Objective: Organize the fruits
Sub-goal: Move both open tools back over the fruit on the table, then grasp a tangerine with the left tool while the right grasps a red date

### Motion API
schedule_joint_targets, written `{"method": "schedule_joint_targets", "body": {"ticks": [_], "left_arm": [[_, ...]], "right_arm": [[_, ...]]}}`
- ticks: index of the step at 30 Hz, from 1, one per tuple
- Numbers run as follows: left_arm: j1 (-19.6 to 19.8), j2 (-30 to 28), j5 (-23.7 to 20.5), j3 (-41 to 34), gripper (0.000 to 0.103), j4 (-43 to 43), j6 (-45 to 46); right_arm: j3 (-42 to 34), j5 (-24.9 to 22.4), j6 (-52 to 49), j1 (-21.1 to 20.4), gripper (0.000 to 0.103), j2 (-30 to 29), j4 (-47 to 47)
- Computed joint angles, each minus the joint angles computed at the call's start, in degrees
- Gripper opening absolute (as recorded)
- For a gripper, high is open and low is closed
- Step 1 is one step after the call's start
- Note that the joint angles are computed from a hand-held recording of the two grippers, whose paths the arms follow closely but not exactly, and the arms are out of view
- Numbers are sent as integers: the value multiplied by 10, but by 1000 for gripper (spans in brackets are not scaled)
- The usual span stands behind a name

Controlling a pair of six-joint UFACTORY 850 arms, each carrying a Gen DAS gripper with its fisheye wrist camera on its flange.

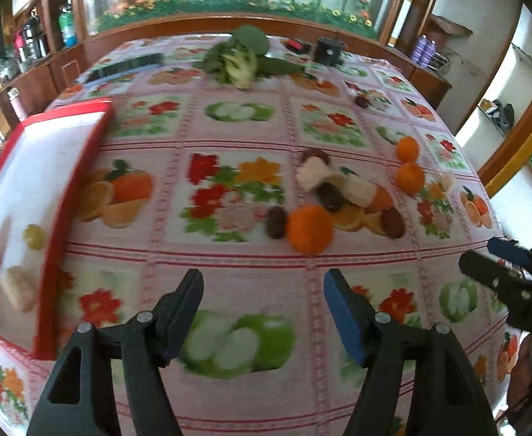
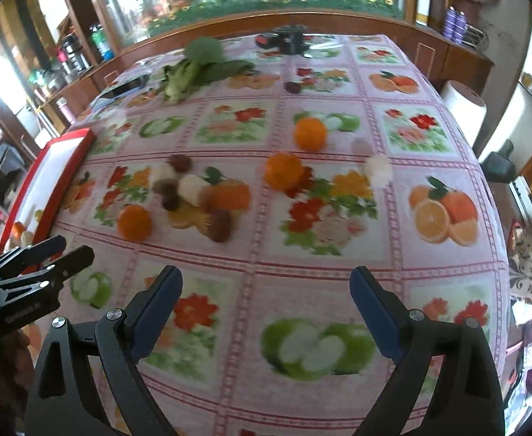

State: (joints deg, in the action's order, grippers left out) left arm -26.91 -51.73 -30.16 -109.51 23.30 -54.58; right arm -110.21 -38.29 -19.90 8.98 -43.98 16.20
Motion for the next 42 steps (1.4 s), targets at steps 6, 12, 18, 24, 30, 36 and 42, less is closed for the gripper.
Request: {"method": "schedule_joint_targets", "body": {"ticks": [6, 12, 18, 24, 30, 36, 42], "left_arm": [[1, -55, -14, -86, 72, -68, 54], [4, -108, -42, -169, 72, -90, 49], [9, -113, -31, -166, 38, -98, 36], [14, -77, 15, -101, 38, -115, 36], [14, -28, 46, -19, 38, -129, 46], [13, 13, 76, 51, 38, -132, 43], [13, 29, 97, 82, 38, -139, 55]], "right_arm": [[-4, -22, -3, -14, 94, -7, 16], [-5, -35, -6, -24, 94, -11, 35], [-3, -36, -12, -28, 94, -11, 46], [-5, -29, -21, -24, 94, -14, 57], [-13, -15, -68, -12, 94, -22, 90], [-60, -27, -111, 4, 94, -60, 117], [-146, -64, -82, 16, 68, -119, 88]]}}
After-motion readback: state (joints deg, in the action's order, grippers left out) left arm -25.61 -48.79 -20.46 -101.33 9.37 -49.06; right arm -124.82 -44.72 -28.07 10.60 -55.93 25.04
